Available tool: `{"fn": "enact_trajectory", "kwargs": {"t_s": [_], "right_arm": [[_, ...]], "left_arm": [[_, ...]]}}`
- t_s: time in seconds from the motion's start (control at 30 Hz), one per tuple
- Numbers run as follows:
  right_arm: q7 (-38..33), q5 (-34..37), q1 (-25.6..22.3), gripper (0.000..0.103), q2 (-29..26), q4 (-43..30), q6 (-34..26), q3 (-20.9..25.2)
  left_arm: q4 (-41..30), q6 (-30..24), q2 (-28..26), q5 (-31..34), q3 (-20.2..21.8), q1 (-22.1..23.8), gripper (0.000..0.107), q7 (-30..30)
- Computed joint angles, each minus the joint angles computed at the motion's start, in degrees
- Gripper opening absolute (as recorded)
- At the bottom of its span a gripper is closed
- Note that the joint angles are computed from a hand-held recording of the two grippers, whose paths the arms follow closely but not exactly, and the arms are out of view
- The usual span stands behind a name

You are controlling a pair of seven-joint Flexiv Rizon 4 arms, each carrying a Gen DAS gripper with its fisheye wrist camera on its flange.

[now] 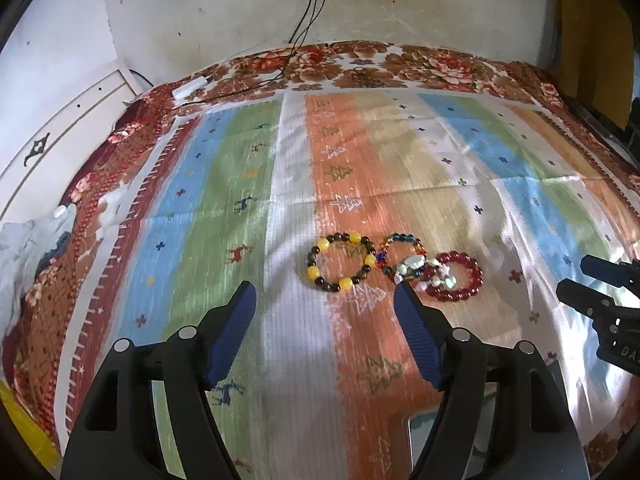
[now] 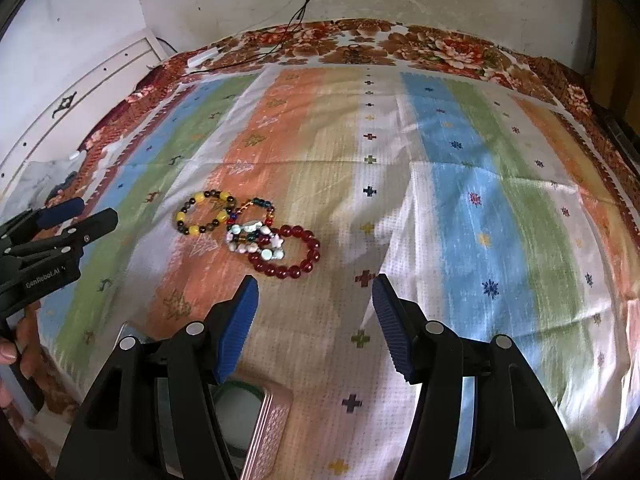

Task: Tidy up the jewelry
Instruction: 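Move both open tools back to the remaining bracelets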

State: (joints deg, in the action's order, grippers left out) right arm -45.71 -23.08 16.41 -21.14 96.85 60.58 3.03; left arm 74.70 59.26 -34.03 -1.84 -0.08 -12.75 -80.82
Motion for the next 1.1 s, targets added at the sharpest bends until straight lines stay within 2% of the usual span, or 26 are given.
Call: {"fn": "enact_trajectory", "kwargs": {"t_s": [0.47, 1.1], "right_arm": [[-2.82, 2.91, -0.77, 0.059, -5.17, -6.4, -3.33, -0.22], [-7.74, 7.66, -1.22, 0.059, -10.48, -13.32, -7.26, 0.47]], "left_arm": [[-9.91, -5.17, -6.42, 0.86, 1.47, -0.07, 0.074, -3.47], [-19.18, -13.37, -12.48, 1.18, 1.2, 0.09, 0.074, -2.96]]}}
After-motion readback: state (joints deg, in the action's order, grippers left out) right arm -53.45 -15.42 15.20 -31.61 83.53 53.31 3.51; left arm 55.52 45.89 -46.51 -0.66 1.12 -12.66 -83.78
